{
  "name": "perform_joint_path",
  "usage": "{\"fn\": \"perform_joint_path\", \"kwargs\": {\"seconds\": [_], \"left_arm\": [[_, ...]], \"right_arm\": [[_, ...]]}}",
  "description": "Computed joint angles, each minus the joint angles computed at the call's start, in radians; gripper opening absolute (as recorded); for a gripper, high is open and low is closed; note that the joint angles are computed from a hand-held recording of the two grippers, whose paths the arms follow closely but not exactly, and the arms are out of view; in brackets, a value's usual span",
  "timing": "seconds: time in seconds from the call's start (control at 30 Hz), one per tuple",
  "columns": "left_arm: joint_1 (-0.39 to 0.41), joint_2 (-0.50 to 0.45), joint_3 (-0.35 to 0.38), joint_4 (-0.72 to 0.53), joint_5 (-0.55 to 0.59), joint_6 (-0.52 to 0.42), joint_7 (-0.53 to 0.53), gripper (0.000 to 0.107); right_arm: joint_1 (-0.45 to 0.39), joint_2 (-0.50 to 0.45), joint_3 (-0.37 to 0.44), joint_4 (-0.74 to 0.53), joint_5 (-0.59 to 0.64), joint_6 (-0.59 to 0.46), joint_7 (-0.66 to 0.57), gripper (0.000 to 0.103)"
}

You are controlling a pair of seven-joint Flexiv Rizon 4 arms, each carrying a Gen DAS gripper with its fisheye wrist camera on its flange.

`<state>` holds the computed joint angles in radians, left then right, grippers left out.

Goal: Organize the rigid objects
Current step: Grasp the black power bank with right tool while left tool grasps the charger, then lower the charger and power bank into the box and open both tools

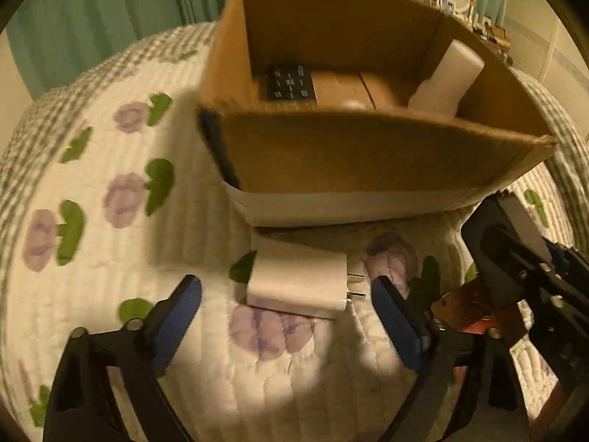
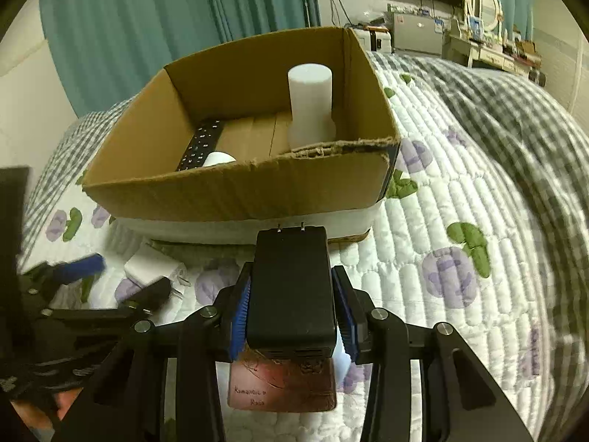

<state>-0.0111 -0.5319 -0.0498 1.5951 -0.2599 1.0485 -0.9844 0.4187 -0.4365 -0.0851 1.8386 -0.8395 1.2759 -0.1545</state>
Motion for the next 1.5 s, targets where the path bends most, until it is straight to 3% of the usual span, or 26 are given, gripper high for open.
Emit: {"fn": "perform_joint_path", "kwargs": {"seconds": [0.07, 0.2, 0.37, 0.7, 0.93, 1.17, 1.5], "left_arm": [[0.001, -0.016, -0.006, -0.013, -0.004, -0.004, 0.001, 0.085], [0.014, -0.007, -0.031, 0.012, -0.036, 0.022, 0.046, 0.056], [0.039, 0.036, -0.052, 0.055, -0.09, 0.009, 0.097, 0.056], [0.062, 0.255, -0.084, 0.265, -0.316, 0.068, 0.276, 0.056], [0.026, 0.322, -0.05, 0.241, -0.423, 0.055, 0.32, 0.056], [0.009, 0.284, -0.045, 0.124, -0.449, 0.057, 0.303, 0.056], [-0.013, 0.085, -0.072, -0.158, -0.292, 0.064, 0.165, 0.056]], "right_arm": [[-0.005, -0.005, 0.005, -0.004, 0.008, 0.002, -0.011, 0.039], [0.001, -0.015, -0.001, -0.009, 0.01, 0.005, -0.008, 0.039], [0.007, 0.001, -0.002, 0.001, 0.006, -0.01, -0.009, 0.039], [-0.003, 0.139, 0.047, 0.074, -0.132, -0.068, 0.053, 0.039], [-0.051, 0.232, 0.11, 0.067, -0.211, -0.116, 0.059, 0.039], [-0.097, 0.251, 0.132, -0.015, -0.236, -0.124, -0.021, 0.039], [-0.13, 0.13, 0.078, -0.206, -0.132, -0.06, -0.218, 0.039]]}}
